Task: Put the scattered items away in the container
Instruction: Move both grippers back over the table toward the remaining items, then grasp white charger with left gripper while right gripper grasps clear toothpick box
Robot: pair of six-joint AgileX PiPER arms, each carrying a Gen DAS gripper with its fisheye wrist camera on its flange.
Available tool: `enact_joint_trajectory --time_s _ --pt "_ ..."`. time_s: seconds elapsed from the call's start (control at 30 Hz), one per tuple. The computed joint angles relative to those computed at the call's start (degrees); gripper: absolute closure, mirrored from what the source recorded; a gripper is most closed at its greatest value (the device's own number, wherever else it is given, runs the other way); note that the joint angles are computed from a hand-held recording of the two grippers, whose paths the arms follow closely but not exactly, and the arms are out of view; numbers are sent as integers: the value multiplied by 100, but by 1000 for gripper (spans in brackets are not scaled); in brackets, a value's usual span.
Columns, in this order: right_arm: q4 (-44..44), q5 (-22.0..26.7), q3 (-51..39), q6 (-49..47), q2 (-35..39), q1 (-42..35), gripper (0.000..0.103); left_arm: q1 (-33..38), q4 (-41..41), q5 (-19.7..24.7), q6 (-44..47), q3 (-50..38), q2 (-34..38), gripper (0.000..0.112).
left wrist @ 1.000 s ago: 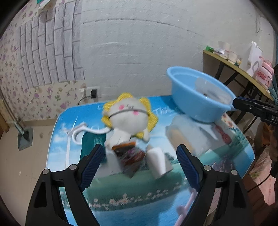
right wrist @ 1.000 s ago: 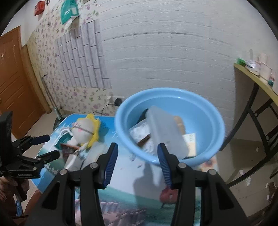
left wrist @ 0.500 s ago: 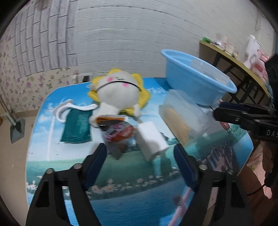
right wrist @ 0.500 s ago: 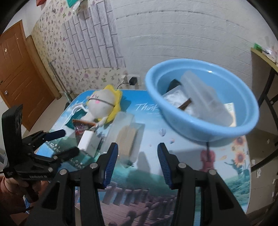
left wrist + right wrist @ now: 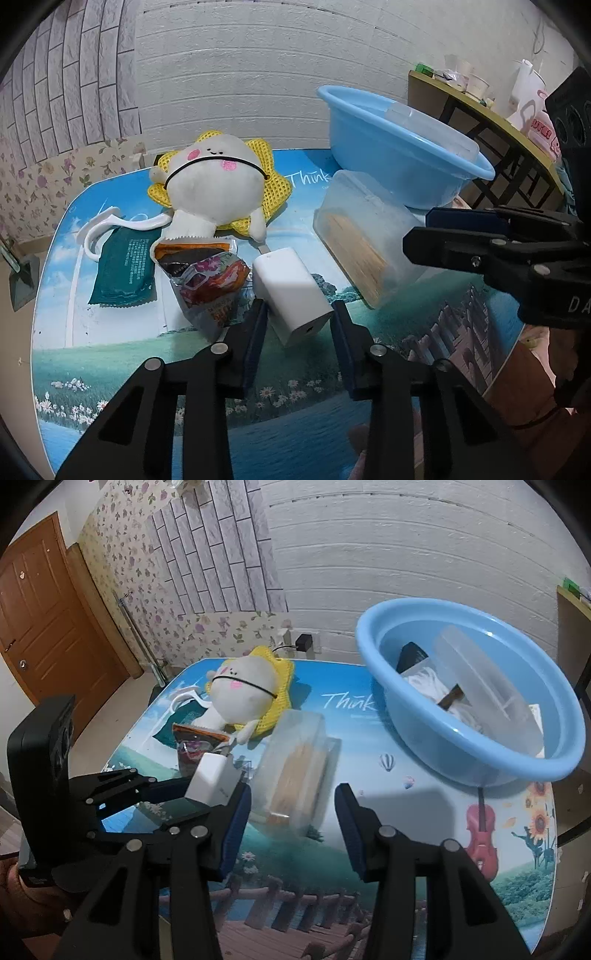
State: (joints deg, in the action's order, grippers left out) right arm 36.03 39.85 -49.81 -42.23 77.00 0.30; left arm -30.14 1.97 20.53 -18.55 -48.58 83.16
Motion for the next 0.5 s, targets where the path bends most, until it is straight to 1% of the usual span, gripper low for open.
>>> enact_joint_trajectory --time_s 0.2,0.37,0.4,0.43,0.5 --pt "-115 -72 7 120 39 149 57 98 -136 15 246 42 -62 80" --pt "-336 -125 35 296 122 213 57 116 -106 51 256 118 -170 83" --pt "-333 -131 45 273 127 204 60 110 -87 52 242 136 -188 83" --pt "-262 -87 52 168 123 146 68 95 -50 61 210 163 -222 84" --pt "-216 -73 93 72 87 87 68 77 -6 89 184 210 -293 84"
